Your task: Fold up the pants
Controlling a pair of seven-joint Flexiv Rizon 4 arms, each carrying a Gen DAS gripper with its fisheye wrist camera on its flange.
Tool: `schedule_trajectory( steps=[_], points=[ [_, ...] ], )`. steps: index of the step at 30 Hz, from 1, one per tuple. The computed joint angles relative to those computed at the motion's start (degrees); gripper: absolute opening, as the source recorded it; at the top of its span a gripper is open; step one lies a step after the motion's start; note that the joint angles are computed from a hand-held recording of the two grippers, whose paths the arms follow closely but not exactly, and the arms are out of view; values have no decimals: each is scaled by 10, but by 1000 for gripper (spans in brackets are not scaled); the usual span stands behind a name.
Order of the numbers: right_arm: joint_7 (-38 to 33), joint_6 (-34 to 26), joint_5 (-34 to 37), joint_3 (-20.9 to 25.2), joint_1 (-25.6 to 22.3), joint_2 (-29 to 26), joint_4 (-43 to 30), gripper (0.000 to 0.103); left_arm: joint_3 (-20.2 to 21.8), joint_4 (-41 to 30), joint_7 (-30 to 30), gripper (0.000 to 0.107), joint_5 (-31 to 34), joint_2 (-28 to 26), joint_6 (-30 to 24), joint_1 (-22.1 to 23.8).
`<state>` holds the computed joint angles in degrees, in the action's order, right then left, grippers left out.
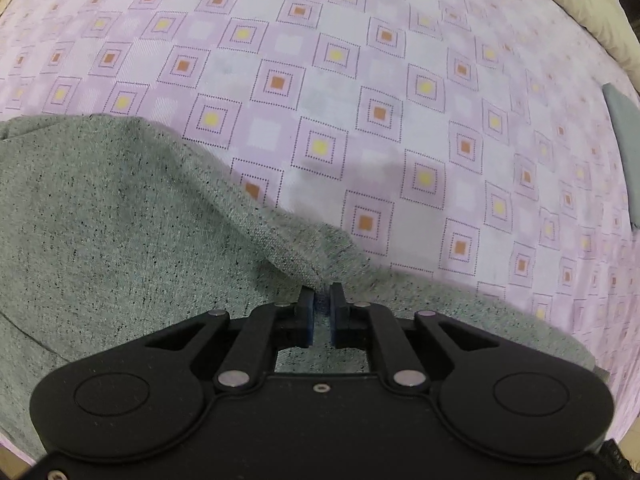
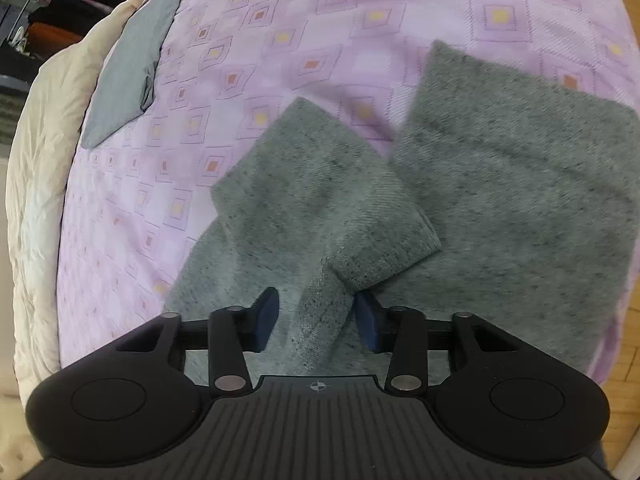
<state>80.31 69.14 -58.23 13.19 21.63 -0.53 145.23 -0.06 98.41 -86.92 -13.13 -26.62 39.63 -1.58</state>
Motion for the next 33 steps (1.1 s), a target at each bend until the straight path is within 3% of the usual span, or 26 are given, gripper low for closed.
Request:
schedule_trajectory(
  steps=[1,2,3,5,11,19,20,21,22,25,28,30,33],
  points=[
    [-7,3,13,1,1,-3,-2,5,-1,4,3,15,-4,2,2,2],
    [-26,-9,38,8,6,3,-3,6,-3,5,4,23,-8,-1,6,3],
    [-35,-33,44,13,11,10,-8,5,-3,8,5,37,-11,1,7,5],
    [-71,-70,55,20,18,17,-21,5,-5,13,9,51,-19,2,7,8],
    [-152,-135,93,40,22,70,-33,5,-13,15,8,57,-64,-6,-5,23],
    [-258,-135,121,40,1,88,-47,5,-14,-7,-21,61,-66,-35,-15,16],
    [-273,-131,129,39,0,88,-49,5,-12,-13,-25,56,-61,-39,-13,14],
    [-291,-122,134,34,-5,83,-52,5,-11,-15,-28,11,-55,-41,-2,9],
    [-313,-114,142,29,-9,79,-55,5,-12,-19,-25,6,-52,-42,7,8],
    [-360,-96,129,17,-27,75,-68,5,-24,-4,-4,4,-71,-17,56,11],
    [-335,-64,4,12,-64,101,-67,5,-30,45,27,4,-97,48,119,13],
    [-354,-60,-28,19,-75,132,-62,5,-38,110,75,4,-142,113,168,20],
    [-427,-99,68,52,-50,180,-45,5,-22,208,131,5,-200,210,190,15]
  ],
)
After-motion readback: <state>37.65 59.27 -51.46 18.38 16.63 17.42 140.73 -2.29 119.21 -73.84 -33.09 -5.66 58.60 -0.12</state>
